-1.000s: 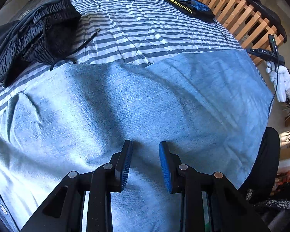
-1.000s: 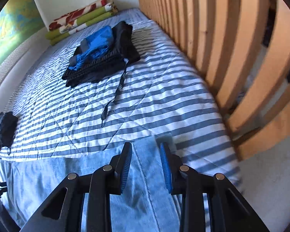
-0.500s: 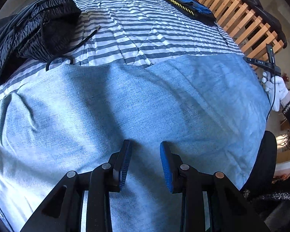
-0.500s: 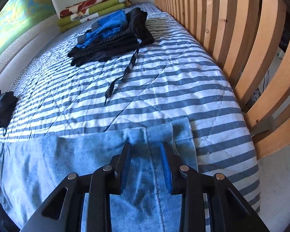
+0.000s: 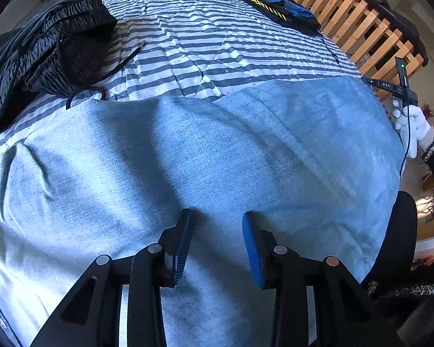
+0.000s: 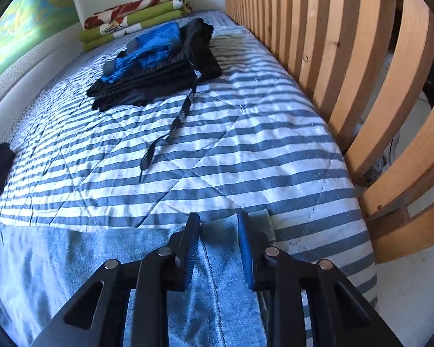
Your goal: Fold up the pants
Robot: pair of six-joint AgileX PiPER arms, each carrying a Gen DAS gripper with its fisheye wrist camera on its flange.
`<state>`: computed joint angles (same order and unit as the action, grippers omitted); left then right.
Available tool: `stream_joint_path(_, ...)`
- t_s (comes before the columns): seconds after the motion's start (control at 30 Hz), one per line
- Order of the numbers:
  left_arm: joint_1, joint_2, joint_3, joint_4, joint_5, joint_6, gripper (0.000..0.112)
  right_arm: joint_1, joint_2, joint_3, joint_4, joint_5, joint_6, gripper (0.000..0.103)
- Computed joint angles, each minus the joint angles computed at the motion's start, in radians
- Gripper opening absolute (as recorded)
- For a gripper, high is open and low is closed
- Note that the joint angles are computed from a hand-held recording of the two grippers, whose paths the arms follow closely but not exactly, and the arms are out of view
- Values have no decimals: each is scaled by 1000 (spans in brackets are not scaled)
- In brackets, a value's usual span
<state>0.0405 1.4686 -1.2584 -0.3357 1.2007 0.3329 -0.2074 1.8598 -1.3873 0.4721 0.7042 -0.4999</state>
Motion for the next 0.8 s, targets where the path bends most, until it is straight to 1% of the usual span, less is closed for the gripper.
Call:
stream_joint_path(0.03, 1, 0, 0, -2, 0, 1, 38, 2, -27, 23, -9, -12, 12, 8)
stream_joint_path(0.07, 2, 0, 1, -3, -1, 3, 38, 1, -49, 38, -21, -13, 33, 5)
stream_joint_path(0.13, 6, -1, 3, -6, -1, 9, 38, -17, -104, 77, -12, -28, 43, 5)
stream_joint_path(0.2, 10, -1, 5, -12, -2, 15, 38, -37, -125, 83, -9, -30, 52, 5)
stream_joint_path(0.23, 10, 0, 4, -13, -1, 17, 38, -54, -113, 67, 23, -3, 32, 4)
stream_joint_path(0.27, 12, 0, 5, -14, -1, 19, 38, -55, -105, 59, 14, -3, 46, 4)
stream_joint_path(0.3, 16, -2, 7, -14, 0, 21, 38, -39, -95, 62, -34, -41, 73, 4)
stream_joint_path(0.33, 13, -3, 7, -10, -1, 18, 38, -26, -70, 43, -82, -48, 112, 4)
stream_joint_path(0.37, 11, -5, 9, -7, -2, 17, 38, -21, -39, 18, -90, -32, 128, 4)
stream_joint_path(0.4, 9, -7, 11, -5, -5, 18, 38, -20, -17, 7, -66, -26, 110, 4)
stream_joint_path(0.47, 10, -9, 13, -7, -5, 16, 38, -16, -2, 2, -54, -45, 97, 6)
stream_joint_path(0.5, 9, -8, 12, -7, -4, 18, 38, -36, 7, -15, -14, -16, 86, 9)
stream_joint_path(0.57, 9, -4, 8, -7, 0, 22, 39, -91, 25, -50, 67, 68, 59, 22)
stream_joint_path(0.6, 10, -3, 6, -8, 2, 26, 39, -118, 33, -62, 103, 112, 34, 38)
stream_joint_path(0.63, 12, -2, 6, -13, 3, 32, 40, -137, 33, -61, 124, 136, -3, 43)
stream_joint_path(0.7, 16, -3, 9, -21, 1, 36, 40, -152, 28, -46, 123, 162, -54, 43)
stream_joint_path(0.77, 19, -6, 12, -27, -4, 39, 42, -151, 50, -51, 119, 206, -66, 43)
stream_joint_path(0.8, 18, -8, 14, -26, -6, 37, 43, -141, 57, -42, 117, 201, -67, 43)
